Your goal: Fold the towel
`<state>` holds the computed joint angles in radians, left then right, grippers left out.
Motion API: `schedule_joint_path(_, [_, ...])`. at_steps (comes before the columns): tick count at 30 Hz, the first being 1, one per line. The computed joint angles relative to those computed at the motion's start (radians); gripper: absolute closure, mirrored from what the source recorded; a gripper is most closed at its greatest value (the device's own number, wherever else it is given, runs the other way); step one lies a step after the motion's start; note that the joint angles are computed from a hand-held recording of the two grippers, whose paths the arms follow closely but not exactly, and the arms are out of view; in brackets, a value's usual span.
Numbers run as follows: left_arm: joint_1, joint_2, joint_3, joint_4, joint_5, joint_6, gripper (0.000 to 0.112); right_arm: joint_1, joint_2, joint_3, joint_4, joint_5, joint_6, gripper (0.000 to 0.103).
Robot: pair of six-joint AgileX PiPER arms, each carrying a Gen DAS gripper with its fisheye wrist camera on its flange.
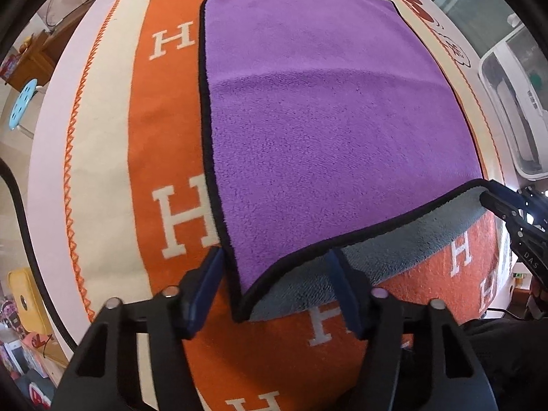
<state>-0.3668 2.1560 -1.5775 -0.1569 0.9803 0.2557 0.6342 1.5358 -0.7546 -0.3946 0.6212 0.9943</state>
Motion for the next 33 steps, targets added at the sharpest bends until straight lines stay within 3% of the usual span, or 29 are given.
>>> schedule_joint_path(5, [0.015, -0.018, 0.022, -0.030, 0.006, 0.002, 0.082, -0.005, -0.015, 0.005, 0.007, 0.005, -0.008, 0.094])
schedule_joint_path(10, [0.018, -0.036, 0.027, -0.021, 0.009, -0.001, 0.091, -0.006, -0.030, 0.011, 0.008, 0.000, -0.013, 0.097])
schedule_joint_path(30, [0.031, -0.115, 0.088, -0.004, 0.002, -0.045, 0.087, 0.013, -0.068, 0.005, -0.023, 0.028, 0.029, 0.097])
schedule_joint_path(33, [0.035, -0.127, 0.105, 0.000, -0.008, -0.055, 0.096, 0.016, -0.071, 0.000, -0.027, 0.031, 0.028, 0.097])
